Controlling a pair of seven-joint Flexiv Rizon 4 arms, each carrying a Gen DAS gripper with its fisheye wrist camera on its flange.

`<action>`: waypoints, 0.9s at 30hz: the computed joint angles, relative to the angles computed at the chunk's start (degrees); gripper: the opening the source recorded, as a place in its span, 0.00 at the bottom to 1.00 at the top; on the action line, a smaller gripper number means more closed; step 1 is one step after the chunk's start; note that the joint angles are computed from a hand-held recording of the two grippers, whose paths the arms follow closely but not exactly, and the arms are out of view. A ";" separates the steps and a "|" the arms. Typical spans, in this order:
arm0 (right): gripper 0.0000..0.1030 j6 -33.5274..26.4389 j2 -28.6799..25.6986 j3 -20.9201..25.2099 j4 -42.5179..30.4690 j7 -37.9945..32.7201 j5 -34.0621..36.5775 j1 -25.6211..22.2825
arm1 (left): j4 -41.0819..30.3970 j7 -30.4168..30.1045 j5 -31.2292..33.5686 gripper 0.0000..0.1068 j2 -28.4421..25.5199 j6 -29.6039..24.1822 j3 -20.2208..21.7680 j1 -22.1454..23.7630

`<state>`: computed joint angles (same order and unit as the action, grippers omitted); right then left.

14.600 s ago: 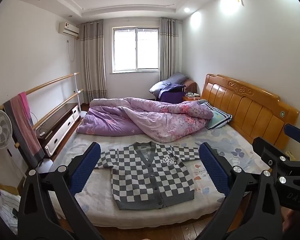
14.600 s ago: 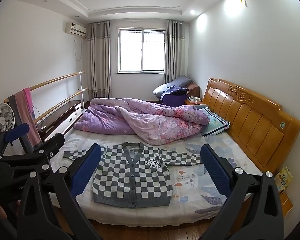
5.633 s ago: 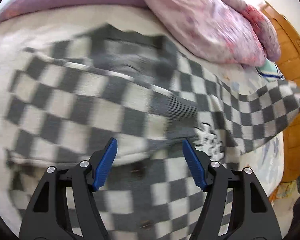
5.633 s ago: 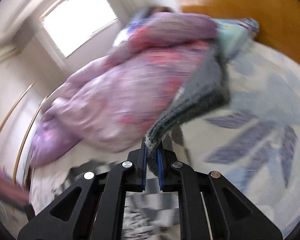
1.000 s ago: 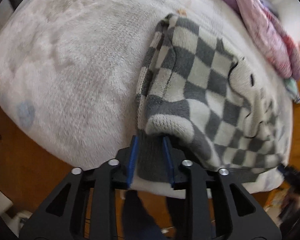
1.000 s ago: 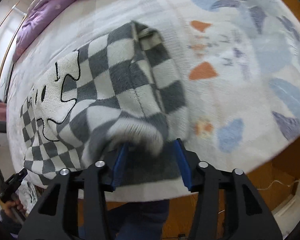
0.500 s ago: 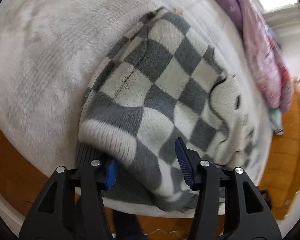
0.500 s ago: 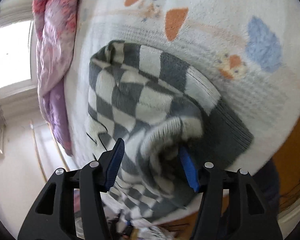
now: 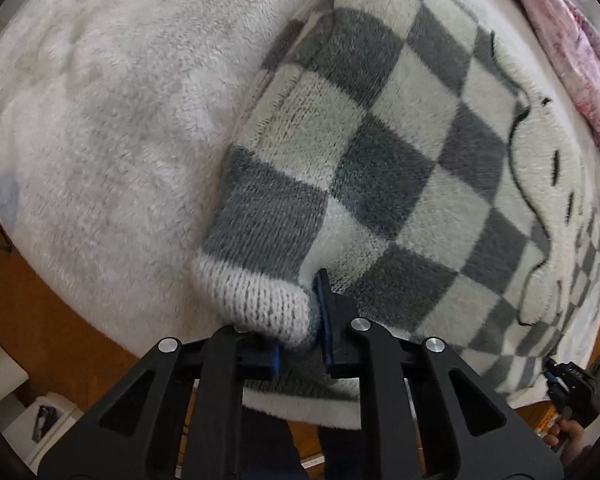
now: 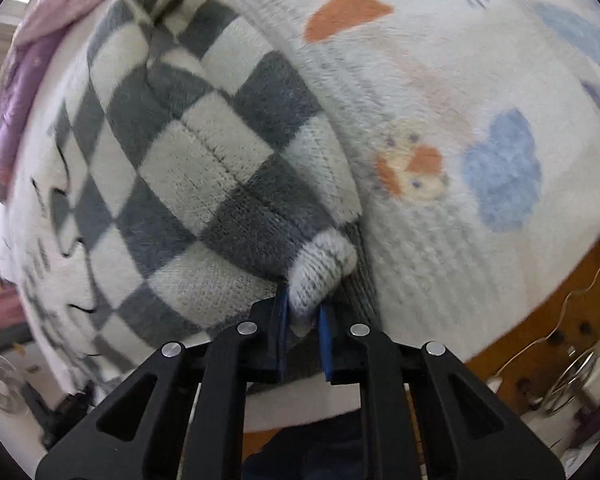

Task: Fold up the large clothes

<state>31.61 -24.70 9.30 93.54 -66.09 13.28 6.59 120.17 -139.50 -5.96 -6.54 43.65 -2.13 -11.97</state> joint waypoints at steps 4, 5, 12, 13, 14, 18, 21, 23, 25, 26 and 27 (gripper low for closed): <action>0.17 -5.52 0.18 0.11 -2.90 -0.29 0.19 -0.41 | 2.34 0.30 -2.39 0.23 1.10 3.86 -0.07 -0.12; 0.21 -6.73 0.46 0.03 -3.83 0.22 0.43 -0.39 | 4.03 1.21 -4.70 0.38 2.20 5.85 -0.09 -0.12; 0.22 -13.42 2.40 0.30 -10.56 -5.74 -7.14 4.03 | 7.36 -1.52 -3.11 0.68 9.50 8.20 0.29 0.45; 0.22 -12.41 1.90 0.71 -11.71 -6.88 -6.15 4.41 | 7.34 -2.80 -2.48 0.68 9.96 7.97 0.18 0.70; 0.20 -10.50 0.69 1.69 -13.81 -8.86 -4.36 5.06 | 7.06 -3.90 -1.89 0.68 10.26 7.57 0.03 0.95; 0.06 -6.10 -7.37 3.86 -24.18 -14.43 -2.19 9.46 | 9.09 -5.57 -1.84 0.68 10.78 8.90 0.56 2.02; 0.03 -4.32 -14.31 3.62 -32.04 -14.75 -3.77 13.66 | 12.21 -5.02 -5.81 0.68 11.00 12.30 1.36 2.28; 0.02 -6.22 -19.64 3.30 -38.56 -13.58 -4.62 15.41 | 14.67 -4.94 -8.86 0.68 11.36 14.05 1.67 2.19; 0.02 -8.87 -23.43 2.59 -43.38 -13.07 -6.44 17.14 | 17.17 -4.22 -14.04 0.68 11.01 17.19 1.63 1.51; 0.00 -12.09 -25.97 1.76 -46.51 -13.11 -8.41 18.44 | 18.40 -3.64 -16.46 0.68 11.11 18.53 1.67 1.14; 0.00 -14.73 -28.02 1.31 -49.25 -13.05 -9.45 19.17 | 19.80 -2.60 -19.31 0.70 11.27 20.78 1.61 0.50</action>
<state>16.88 -52.72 10.61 44.29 -79.14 3.83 25.76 139.98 -142.10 -25.27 4.73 64.44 -0.52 -11.47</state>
